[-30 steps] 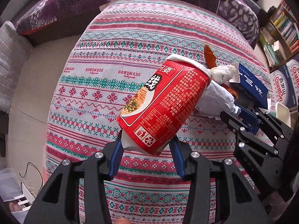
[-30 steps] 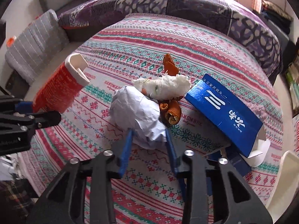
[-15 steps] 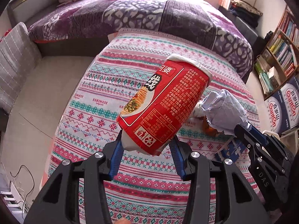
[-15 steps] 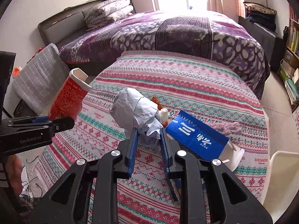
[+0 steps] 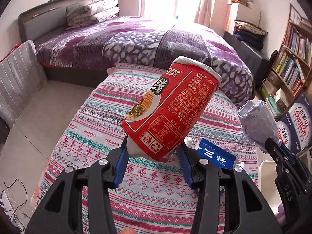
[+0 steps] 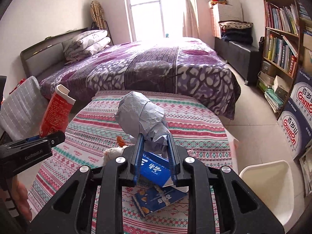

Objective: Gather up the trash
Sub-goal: 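Lift the red cup with the left tool while the right tool lifts the foil wrapper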

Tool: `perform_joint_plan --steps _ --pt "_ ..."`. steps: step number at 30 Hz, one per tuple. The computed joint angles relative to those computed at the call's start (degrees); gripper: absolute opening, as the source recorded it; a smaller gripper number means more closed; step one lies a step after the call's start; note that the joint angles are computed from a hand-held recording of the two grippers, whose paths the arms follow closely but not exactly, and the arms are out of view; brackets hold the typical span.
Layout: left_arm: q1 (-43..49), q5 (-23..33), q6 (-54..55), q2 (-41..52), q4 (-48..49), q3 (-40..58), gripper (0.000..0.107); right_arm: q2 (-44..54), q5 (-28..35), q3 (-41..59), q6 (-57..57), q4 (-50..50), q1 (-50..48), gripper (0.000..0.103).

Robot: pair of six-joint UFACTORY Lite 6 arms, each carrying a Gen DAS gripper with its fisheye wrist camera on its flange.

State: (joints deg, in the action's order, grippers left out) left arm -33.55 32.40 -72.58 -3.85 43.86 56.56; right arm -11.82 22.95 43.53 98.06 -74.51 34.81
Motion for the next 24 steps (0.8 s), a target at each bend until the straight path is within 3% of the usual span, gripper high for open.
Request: perform_joint_plan --steps 16,24 --pt "-11.85 4.36 -8.25 13.61 3.65 15.84 0.047 -12.07 -3.30 -7.28 -16.11 11.22 -14.68 0.023" --pt "-16.30 5.62 -7.12 21.98 2.44 25.53 0.047 -16.32 -5.35 -9.71 -31.12 23.15 -25.07 0.023"
